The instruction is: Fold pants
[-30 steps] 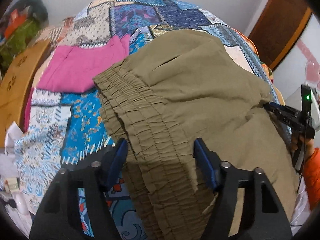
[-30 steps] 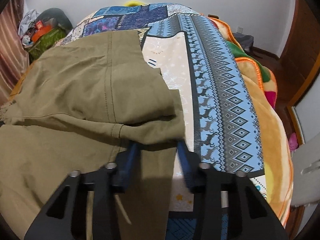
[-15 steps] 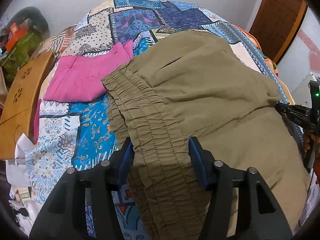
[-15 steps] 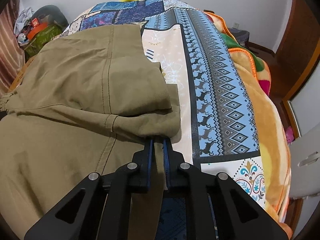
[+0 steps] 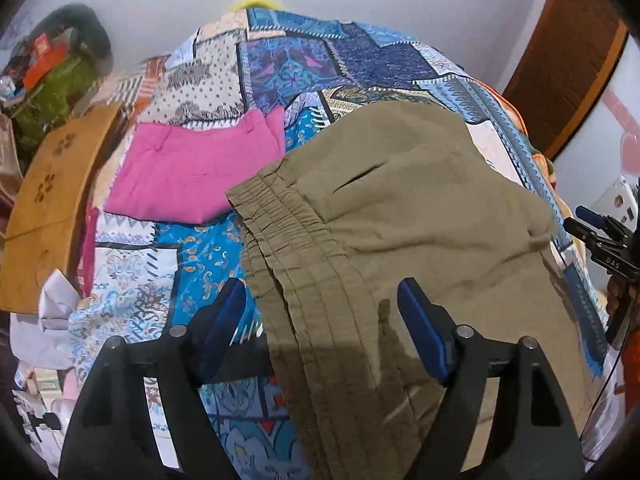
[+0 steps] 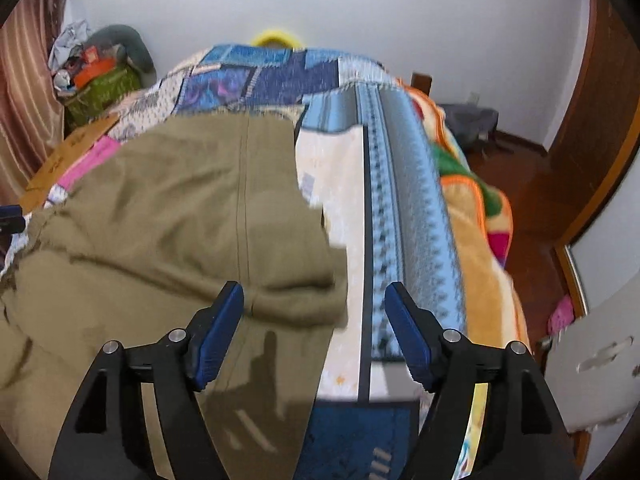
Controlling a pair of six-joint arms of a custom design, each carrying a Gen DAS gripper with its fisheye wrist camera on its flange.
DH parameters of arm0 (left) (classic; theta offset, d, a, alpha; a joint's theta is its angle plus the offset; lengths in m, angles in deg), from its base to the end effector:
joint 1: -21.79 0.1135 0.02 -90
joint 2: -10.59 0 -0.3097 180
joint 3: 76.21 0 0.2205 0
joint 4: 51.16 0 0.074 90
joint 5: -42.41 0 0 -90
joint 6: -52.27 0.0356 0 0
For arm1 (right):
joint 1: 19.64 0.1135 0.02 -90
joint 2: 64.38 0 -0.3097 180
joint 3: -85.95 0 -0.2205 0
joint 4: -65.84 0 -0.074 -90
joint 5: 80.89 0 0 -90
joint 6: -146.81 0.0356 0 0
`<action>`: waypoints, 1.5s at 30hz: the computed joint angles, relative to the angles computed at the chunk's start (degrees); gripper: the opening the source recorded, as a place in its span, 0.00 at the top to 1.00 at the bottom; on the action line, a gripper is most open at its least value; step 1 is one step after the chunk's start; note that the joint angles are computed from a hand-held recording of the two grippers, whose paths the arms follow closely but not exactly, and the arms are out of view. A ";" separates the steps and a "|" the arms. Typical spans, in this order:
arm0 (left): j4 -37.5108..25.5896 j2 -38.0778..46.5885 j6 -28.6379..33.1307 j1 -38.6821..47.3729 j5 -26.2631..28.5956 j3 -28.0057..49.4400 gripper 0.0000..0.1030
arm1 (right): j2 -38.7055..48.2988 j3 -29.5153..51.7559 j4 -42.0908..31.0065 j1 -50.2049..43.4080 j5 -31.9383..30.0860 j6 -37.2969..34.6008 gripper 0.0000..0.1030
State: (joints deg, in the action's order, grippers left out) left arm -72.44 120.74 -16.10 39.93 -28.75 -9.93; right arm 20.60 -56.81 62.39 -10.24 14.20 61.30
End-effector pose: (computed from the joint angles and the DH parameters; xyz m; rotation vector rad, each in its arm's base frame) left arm 0.3180 0.0921 0.1537 0.1754 2.6136 -0.2122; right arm 0.2075 0.0311 0.1735 -0.0669 2.4584 -0.0038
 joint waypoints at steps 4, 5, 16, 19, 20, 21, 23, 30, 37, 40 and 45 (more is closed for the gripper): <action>-2.23 4.02 -0.85 -0.77 -0.36 3.71 0.24 | 7.08 3.06 3.90 -2.41 -2.35 -0.80 0.32; -2.15 4.49 -0.77 -0.86 -0.45 3.82 0.24 | 8.30 3.18 4.82 -3.07 -3.23 -1.13 0.32; 2.04 8.08 -0.11 -2.89 -1.33 3.47 0.39 | 20.91 6.98 8.12 -7.25 -15.84 -0.23 0.60; 6.61 7.02 -0.13 -3.85 -4.07 0.93 0.49 | 20.43 5.92 9.48 -5.19 -11.58 -1.28 0.78; 8.92 6.54 -0.76 -3.97 -5.35 -0.24 0.54 | 20.34 5.94 9.20 -4.70 -10.46 -1.99 0.79; 9.55 6.35 -0.83 -3.87 -5.63 -0.56 0.54 | 20.37 5.67 9.61 -4.50 -9.97 -2.20 0.82; 10.80 6.08 -1.36 -3.41 -5.49 -1.27 0.54 | 20.53 5.43 10.19 -3.23 -7.16 -2.80 0.84; 15.37 7.13 -2.11 -3.56 -7.69 -3.53 0.51 | 21.76 5.21 11.27 -0.99 -0.76 -4.90 0.86; 16.44 6.18 -0.49 -2.59 -8.06 -4.60 0.31 | 21.15 7.35 6.71 -0.91 -0.18 -3.69 0.84; 12.07 3.79 0.03 -1.07 -5.90 -3.65 0.31 | 19.16 8.80 2.49 -1.34 -0.63 -2.67 0.71; 8.04 0.89 1.16 1.49 -3.31 -1.55 0.22 | 13.60 9.75 -2.79 -2.34 -2.44 -2.41 0.47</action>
State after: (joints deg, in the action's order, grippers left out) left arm -64.40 121.62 -14.94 41.41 -32.06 -11.48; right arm 34.19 -47.07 59.60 -12.58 11.76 58.89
